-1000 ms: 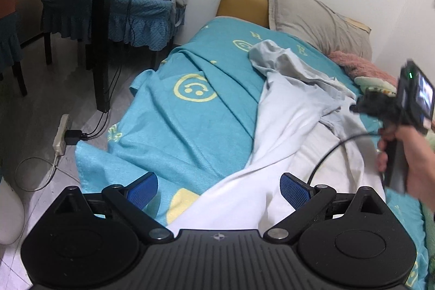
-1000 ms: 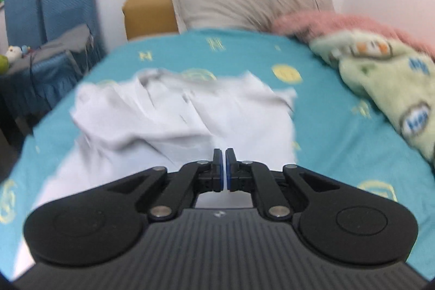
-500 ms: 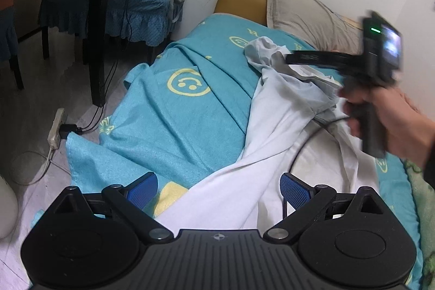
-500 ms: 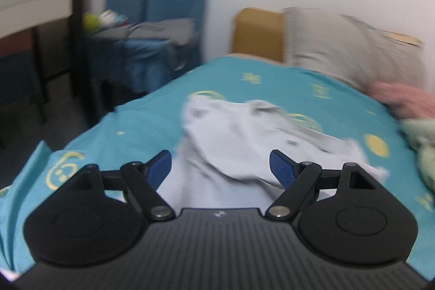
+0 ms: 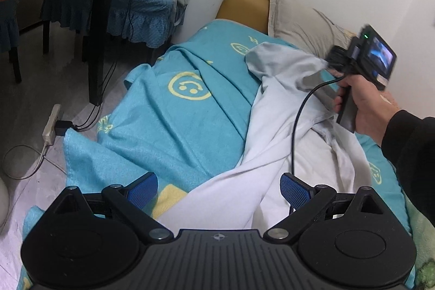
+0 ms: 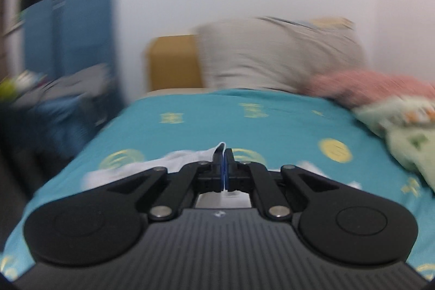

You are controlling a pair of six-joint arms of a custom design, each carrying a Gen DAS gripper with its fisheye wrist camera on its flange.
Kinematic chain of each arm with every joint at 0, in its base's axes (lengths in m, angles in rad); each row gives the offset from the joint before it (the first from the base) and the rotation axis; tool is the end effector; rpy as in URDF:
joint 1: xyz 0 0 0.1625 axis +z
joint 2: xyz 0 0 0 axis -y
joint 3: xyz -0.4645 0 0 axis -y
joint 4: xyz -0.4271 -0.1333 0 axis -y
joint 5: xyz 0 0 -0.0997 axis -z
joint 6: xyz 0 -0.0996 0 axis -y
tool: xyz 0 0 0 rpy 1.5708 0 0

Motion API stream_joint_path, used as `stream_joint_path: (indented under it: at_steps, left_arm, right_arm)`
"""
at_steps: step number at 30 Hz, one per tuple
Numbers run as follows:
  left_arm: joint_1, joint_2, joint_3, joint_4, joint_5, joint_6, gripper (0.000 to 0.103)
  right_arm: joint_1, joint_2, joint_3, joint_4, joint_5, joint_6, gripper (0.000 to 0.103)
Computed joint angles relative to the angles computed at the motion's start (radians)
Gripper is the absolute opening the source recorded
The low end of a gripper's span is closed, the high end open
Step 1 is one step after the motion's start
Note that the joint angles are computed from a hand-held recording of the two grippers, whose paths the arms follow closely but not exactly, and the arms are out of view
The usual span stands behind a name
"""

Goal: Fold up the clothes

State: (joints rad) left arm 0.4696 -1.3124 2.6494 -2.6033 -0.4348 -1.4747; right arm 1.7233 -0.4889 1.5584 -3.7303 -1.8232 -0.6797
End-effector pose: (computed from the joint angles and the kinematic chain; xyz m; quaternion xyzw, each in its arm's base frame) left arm -0.1665 -0.3353 0.1262 -0.0745 0.8339 -0.4749 0.2712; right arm 0.2206 -0.7218 0.0499 0.2832 -0.8023 0.4685 0.2379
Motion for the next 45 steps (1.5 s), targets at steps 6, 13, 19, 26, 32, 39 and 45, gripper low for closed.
stream_joint_path:
  at_steps: [6, 13, 19, 26, 32, 39, 45]
  left_arm:
    - [0.010, 0.024, -0.015, 0.031, 0.008, 0.017, 0.098]
    - [0.020, 0.039, -0.048, 0.118, 0.013, 0.042, 0.098]
    - [-0.029, 0.026, -0.055, 0.243, 0.051, -0.032, 0.098]
    - [-0.135, 0.016, -0.065, 0.413, 0.072, -0.098, 0.098]
    - [-0.251, -0.035, -0.078, 0.601, 0.049, -0.235, 0.100]
    - [-0.364, -0.064, -0.111, 0.749, -0.022, -0.329, 0.102]
    - [-0.318, -0.188, -0.082, 0.598, -0.158, -0.192, 0.102]
  right_arm:
    - [-0.058, 0.033, -0.115, 0.097, -0.103, 0.146, 0.003]
    - [-0.085, -0.017, -0.030, 0.098, -0.039, 0.130, 0.008]
    - [-0.070, -0.182, 0.215, 0.017, 0.038, 0.079, 0.084]
    - [-0.029, -0.484, 0.594, -0.017, 0.090, 0.033, 0.084]
    - [-0.016, -0.808, 0.935, 0.016, 0.132, 0.079, 0.084]
    - [-0.056, -1.071, 1.169, 0.076, 0.185, 0.145, 0.084]
    - [-0.110, -1.225, 1.218, 0.224, 0.216, 0.211, 0.084]
